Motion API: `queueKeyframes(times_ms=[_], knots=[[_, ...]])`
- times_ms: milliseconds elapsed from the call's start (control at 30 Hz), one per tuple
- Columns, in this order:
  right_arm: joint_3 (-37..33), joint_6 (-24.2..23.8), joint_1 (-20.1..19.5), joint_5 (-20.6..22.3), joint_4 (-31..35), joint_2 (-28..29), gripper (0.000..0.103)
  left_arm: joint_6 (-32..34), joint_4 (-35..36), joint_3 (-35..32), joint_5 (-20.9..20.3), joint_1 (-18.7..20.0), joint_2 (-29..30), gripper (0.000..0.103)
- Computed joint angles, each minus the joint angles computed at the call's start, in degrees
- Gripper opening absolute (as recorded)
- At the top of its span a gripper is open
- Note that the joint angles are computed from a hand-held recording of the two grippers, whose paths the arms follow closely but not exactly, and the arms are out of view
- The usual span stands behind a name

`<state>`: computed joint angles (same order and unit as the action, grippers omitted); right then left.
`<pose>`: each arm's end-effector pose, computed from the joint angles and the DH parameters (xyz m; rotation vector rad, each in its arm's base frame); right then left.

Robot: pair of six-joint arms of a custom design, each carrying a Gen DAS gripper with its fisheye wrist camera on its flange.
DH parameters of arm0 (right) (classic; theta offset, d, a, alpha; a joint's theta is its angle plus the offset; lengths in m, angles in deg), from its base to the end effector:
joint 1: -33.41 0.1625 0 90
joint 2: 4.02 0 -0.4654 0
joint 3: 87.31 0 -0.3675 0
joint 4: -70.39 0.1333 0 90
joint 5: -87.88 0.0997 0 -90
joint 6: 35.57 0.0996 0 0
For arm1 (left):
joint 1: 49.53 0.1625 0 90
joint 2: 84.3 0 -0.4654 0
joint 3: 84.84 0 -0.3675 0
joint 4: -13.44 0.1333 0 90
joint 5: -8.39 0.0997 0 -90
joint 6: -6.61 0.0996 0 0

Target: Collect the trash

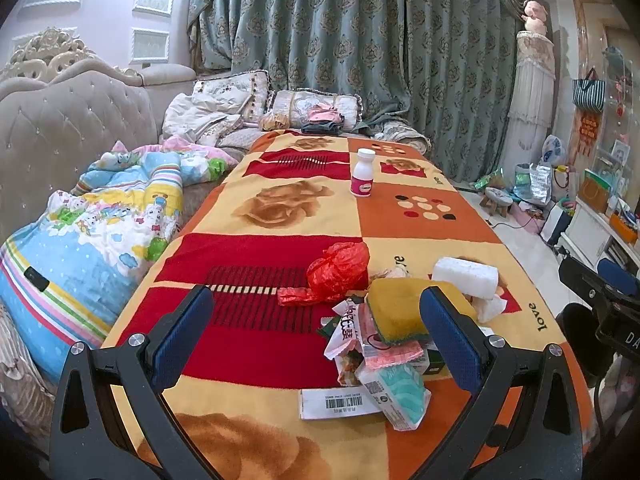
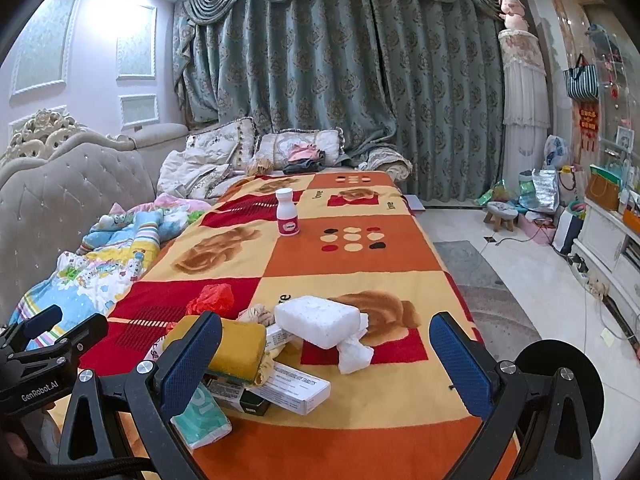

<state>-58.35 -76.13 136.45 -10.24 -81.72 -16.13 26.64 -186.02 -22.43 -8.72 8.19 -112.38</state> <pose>0.3298 -0.8957 0.1550 1.1198 -2.3899 1.0237 -0.2170 -0.7713 0.2632 -0.1105 1.8382 -1.3507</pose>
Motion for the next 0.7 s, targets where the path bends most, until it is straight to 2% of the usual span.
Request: queueKeyframes(times_ms=[700], knots=[[-0.2, -0.3, -0.2, 0.0, 1.7, 0.0, 0.103, 0.5, -0.5, -0.8, 0.2, 0.3, 0.2, 0.103]])
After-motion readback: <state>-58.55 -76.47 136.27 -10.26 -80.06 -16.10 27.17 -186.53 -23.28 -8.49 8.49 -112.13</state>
